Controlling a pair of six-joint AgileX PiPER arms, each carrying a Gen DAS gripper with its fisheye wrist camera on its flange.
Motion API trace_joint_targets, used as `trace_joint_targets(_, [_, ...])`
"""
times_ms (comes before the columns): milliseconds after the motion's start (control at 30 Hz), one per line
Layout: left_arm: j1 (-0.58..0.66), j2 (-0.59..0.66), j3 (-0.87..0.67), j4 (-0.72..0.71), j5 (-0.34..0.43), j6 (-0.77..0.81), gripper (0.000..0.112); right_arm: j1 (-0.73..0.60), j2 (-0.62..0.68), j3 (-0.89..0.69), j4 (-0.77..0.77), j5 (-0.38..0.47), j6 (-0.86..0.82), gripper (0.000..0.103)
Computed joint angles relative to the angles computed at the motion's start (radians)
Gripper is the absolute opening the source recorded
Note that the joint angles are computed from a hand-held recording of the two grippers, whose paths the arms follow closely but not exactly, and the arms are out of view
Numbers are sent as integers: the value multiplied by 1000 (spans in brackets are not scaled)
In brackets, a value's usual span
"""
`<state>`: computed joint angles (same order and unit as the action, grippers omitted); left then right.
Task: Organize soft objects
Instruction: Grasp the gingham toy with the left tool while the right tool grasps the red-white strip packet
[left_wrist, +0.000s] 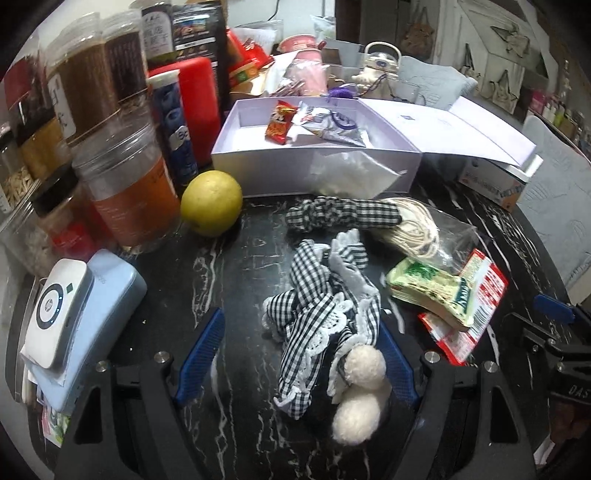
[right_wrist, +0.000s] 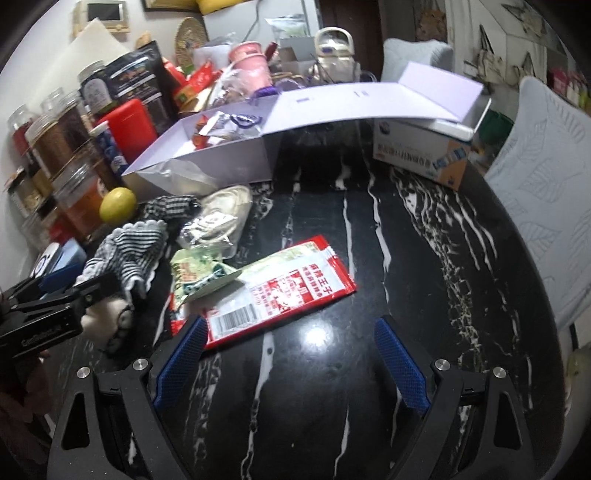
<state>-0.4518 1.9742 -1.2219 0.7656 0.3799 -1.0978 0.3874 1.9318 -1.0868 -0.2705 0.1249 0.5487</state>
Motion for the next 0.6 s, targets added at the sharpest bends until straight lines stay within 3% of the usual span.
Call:
trace_joint_targets(67, [11, 0, 2, -14, -9, 11, 80, -9, 21, -22, 100, 4, -95, 93])
trace_joint_targets(333, [59, 1, 5, -92, -49, 84, 80, -17, 117, -151, 259, 63, -254, 93])
trace_joint_targets(600, [86, 13, -3, -266, -92, 255, 80, 7, 191, -278, 113, 128, -141, 93])
